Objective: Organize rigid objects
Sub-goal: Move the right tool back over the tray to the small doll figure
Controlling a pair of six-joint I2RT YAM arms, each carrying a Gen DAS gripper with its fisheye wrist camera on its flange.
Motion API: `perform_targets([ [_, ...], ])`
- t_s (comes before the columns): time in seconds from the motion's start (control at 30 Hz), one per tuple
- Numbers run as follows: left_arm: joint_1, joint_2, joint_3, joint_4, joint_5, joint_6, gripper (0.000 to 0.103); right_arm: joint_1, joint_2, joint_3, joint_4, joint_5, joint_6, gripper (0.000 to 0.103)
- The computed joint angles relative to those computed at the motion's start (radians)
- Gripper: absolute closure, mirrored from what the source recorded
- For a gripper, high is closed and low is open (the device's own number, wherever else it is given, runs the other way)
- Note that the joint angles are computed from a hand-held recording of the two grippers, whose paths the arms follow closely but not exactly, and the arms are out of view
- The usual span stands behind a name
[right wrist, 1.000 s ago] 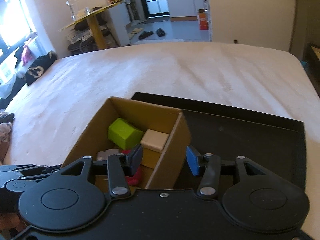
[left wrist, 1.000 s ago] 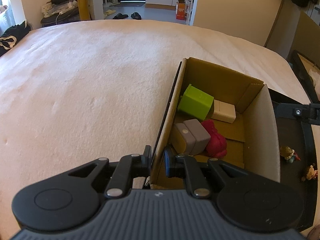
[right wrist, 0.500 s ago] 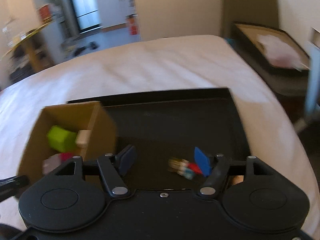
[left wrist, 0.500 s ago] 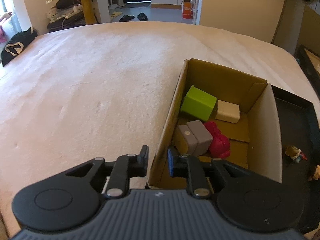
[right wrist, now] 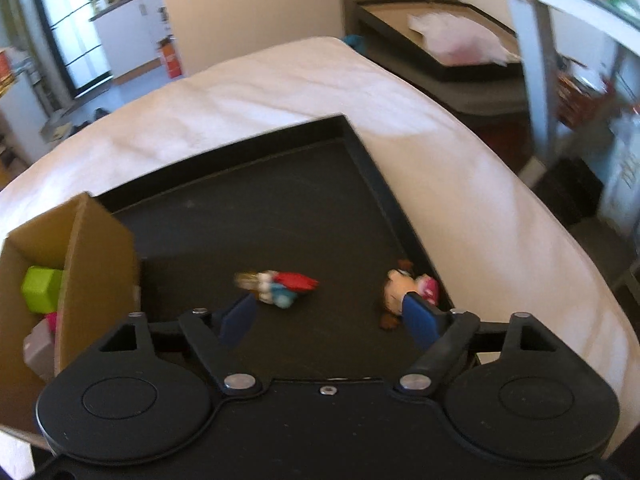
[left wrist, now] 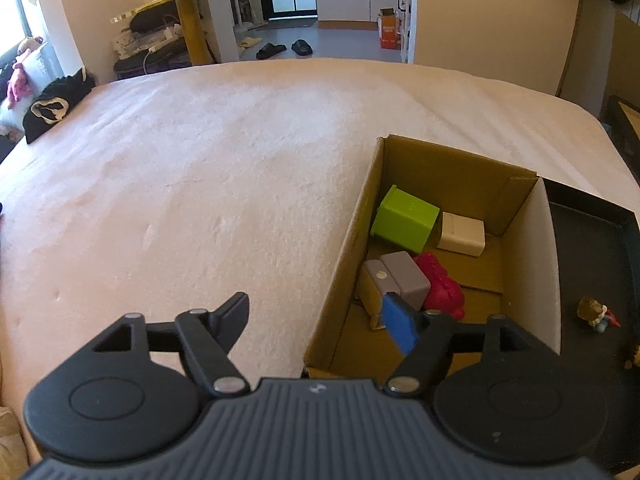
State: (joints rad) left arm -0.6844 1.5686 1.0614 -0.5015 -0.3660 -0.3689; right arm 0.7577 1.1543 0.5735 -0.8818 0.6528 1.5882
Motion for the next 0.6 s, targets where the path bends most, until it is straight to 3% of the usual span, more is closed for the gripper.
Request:
perform_targets([
  [0.33, -0.031, 0.026, 0.023, -0.008, -0.029, 0.028, 0.026, -0.129, -0.093, -0.097, 0.034, -0.086, 0.057, 0.023],
  [0.53, -0.047, 0.039, 0.038, -0.023, -0.052, 0.018, 0.026, -0.269, -0.156, -0.164, 0.145, -0.159, -0.048, 0.024],
  [0.6, -0.05, 0.04, 0.041, -0.028, -0.059, 0.011, 0.026, -0.306, -0.152, -0.183, 0.188, -0.174, -0.084, 0.031],
])
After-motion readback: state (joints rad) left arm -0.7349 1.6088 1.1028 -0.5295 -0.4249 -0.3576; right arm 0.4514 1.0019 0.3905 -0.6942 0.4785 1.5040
